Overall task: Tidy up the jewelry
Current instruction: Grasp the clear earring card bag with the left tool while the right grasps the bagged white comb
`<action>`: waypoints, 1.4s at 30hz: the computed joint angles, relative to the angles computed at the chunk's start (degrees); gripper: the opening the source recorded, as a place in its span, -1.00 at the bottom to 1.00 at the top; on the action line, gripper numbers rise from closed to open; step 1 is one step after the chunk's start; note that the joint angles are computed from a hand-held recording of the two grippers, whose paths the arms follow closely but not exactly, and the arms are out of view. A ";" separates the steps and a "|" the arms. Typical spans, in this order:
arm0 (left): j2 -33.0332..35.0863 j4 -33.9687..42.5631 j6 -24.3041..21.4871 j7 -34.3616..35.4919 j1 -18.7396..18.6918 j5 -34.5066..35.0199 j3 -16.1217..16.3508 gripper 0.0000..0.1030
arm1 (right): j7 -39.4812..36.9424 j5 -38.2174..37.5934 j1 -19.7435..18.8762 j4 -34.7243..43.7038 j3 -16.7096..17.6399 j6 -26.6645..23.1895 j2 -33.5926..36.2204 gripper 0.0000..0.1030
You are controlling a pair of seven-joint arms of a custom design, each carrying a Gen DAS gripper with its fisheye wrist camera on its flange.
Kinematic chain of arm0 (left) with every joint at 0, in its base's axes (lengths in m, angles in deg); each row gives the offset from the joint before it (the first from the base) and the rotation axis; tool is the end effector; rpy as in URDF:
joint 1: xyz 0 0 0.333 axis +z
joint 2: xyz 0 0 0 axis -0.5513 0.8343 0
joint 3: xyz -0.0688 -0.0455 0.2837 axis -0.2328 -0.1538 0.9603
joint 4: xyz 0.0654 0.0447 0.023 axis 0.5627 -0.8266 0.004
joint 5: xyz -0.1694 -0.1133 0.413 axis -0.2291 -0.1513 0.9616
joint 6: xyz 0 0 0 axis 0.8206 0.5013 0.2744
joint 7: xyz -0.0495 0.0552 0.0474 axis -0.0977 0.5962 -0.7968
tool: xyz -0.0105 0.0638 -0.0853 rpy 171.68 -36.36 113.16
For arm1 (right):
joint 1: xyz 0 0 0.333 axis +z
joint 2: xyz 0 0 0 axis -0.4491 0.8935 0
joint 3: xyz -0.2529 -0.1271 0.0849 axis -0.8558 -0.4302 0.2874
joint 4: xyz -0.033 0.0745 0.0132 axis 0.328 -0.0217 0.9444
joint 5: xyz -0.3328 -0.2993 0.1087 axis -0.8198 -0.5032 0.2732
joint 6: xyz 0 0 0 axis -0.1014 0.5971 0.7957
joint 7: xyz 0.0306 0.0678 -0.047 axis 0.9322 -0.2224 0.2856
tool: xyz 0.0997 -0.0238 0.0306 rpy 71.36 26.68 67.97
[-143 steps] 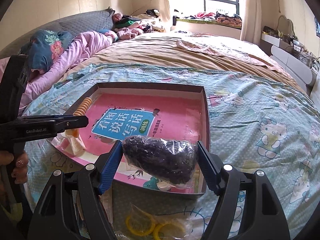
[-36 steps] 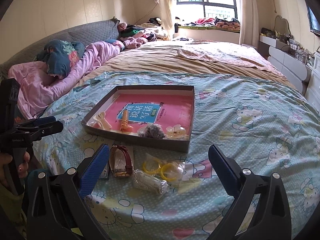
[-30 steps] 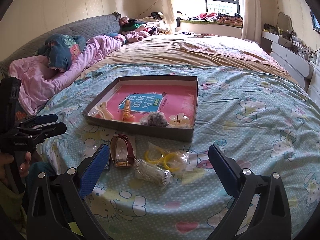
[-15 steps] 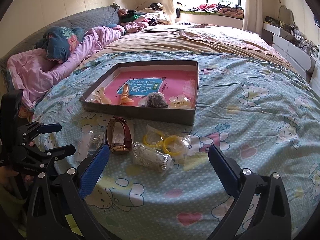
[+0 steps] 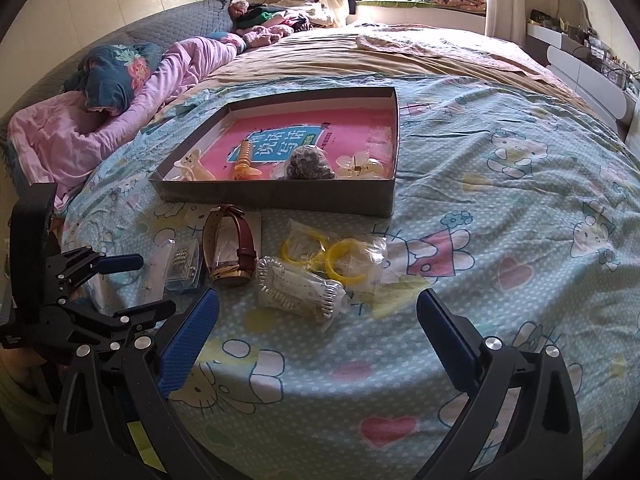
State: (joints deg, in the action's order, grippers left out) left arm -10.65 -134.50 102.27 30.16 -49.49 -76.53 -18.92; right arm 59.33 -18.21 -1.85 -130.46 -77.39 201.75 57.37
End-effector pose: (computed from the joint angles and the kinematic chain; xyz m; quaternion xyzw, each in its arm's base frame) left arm 0.4344 -0.3012 0.5077 -0.7032 0.6581 -0.2065 0.1725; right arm 0.5211 0.2696 0.5298 -0.8288 0.4317 -0.0853 0.3457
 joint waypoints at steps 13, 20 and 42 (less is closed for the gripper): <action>-3.33 -3.52 3.96 -2.34 0.58 -2.92 1.28 -0.03 | 11.99 -8.03 -1.41 2.81 3.57 0.96 6.09 0.70; -4.77 -4.81 6.25 -3.13 1.24 -3.45 1.23 -0.07 | 9.60 -6.76 0.29 1.42 2.48 4.23 5.67 0.13; -13.34 -8.22 8.21 -8.99 5.77 1.98 -0.39 -0.11 | -2.46 3.74 2.13 1.52 -0.15 5.76 0.51 0.08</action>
State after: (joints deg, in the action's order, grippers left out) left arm -23.99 -142.72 110.48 21.18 -43.72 -74.55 -19.31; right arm 56.87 -14.48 0.29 -128.94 -77.54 207.51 57.89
